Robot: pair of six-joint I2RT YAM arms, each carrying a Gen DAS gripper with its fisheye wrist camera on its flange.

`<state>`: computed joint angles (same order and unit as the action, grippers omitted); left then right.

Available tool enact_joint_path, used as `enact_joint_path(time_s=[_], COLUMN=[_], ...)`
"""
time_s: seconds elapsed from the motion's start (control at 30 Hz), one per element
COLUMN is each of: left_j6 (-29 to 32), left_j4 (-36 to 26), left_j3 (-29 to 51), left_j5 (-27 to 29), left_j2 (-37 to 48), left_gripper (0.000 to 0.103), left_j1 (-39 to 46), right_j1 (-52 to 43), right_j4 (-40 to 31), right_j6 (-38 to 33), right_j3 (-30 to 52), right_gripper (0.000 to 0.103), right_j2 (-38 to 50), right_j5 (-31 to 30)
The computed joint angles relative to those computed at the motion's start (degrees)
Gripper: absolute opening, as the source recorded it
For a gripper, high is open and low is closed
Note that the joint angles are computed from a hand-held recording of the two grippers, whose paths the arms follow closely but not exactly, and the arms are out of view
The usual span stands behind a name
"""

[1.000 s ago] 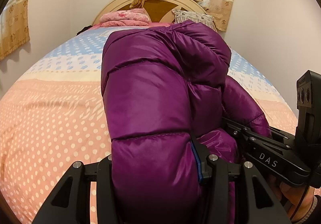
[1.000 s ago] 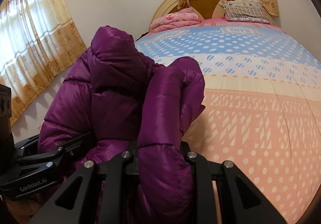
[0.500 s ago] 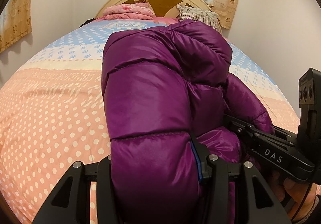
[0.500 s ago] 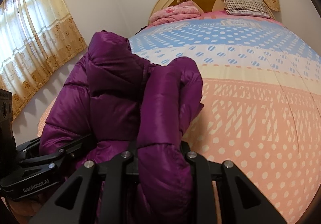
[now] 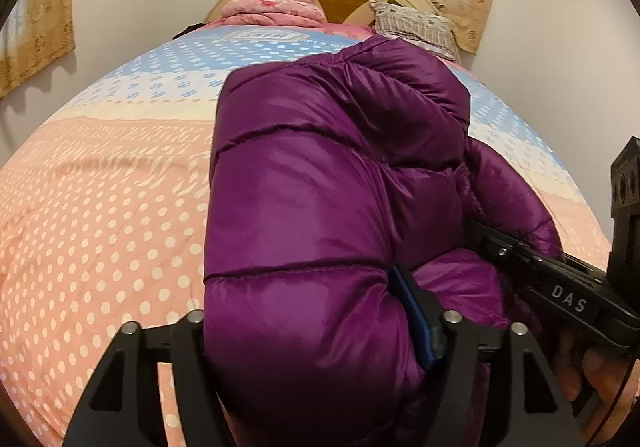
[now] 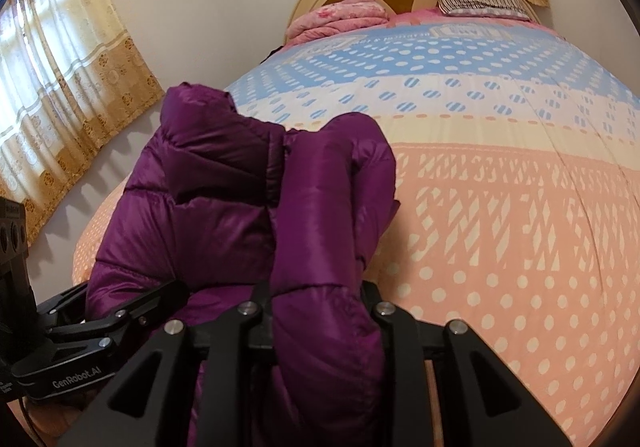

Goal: Fold large clothes

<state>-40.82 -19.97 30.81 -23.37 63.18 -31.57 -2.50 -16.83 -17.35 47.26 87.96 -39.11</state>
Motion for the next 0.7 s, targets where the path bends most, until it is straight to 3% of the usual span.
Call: enact_joint_path(time_s=[0.3,0.7], left_j6=[-1.0,-2.1], left_j4=[2.2,6.5], left_j3=[-2.8,-8.4], left_j5=[-3.3,-4.1], left_j2=[0.4,-3.7], left_gripper=[0.09,0.096], left_j1=[0.1,0.1], right_j1=[-0.4,0.4], right_j4=[-0.5,3.5], right_j6=[-0.2,1.2], right_j3=[1.2,-0.7], right_gripper=[0.043,0.057], right_j2=[2.3,2.8], right_j5=[0.5,2.5])
